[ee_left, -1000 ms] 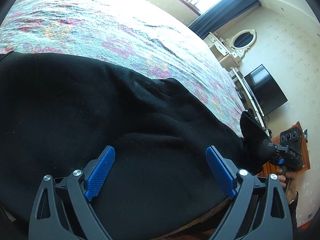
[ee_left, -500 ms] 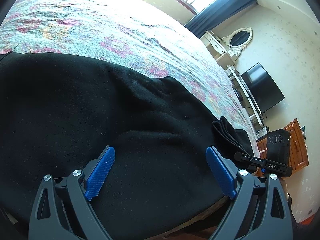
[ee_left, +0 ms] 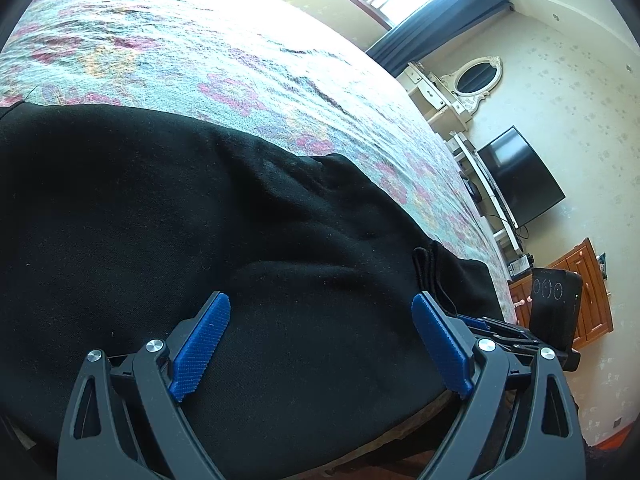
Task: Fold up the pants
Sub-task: 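Open the right gripper to release the leg ends on the trousers, then grasp the folded trouser edge with the left gripper and lift it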
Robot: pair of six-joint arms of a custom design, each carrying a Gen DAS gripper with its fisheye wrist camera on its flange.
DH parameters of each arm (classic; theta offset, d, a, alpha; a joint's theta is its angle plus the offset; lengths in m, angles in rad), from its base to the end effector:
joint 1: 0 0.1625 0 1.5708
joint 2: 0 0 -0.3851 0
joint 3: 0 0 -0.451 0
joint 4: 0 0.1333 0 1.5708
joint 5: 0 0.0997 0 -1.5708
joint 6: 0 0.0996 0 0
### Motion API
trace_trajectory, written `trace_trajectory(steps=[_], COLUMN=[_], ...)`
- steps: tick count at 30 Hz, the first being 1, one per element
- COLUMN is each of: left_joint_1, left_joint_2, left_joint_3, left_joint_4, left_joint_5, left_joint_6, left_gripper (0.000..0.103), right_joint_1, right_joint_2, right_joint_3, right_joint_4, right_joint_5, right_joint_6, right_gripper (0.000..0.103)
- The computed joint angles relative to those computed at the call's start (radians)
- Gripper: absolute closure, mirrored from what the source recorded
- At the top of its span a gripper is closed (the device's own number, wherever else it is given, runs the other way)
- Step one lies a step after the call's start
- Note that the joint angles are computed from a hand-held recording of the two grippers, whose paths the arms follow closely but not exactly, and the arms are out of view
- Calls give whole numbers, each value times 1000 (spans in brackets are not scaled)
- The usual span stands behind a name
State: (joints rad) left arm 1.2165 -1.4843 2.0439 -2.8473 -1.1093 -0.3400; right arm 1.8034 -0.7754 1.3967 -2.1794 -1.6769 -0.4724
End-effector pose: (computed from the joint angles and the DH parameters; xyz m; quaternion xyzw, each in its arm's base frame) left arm -0.0239 -0.5768 0.3050 -0.0737 0.9122 -0.3940 0.0852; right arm 0.2901 -0.6919 0.0692 0.3451 -0.9371 -0.0126 0.0519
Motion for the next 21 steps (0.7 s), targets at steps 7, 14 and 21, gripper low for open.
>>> trace_trajectory(steps=[7, 14, 21], left_joint_1=[12, 26, 35], left_joint_2=[-15, -69, -214], left_joint_3=[9, 37, 109], left_joint_4=[-17, -19, -21], left_joint_5=[-40, -93, -16], left_joint_6=[11, -26, -75], left_gripper=[12, 12, 12], right_joint_1=[7, 19, 56], right_joint_2=[-2, -4, -31], right_joint_3=[17, 26, 72], right_joint_4=[-4, -3, -73], right_joint_5=[11, 11, 11], right_joint_6=[-17, -78, -162], right_gripper=[50, 38, 38])
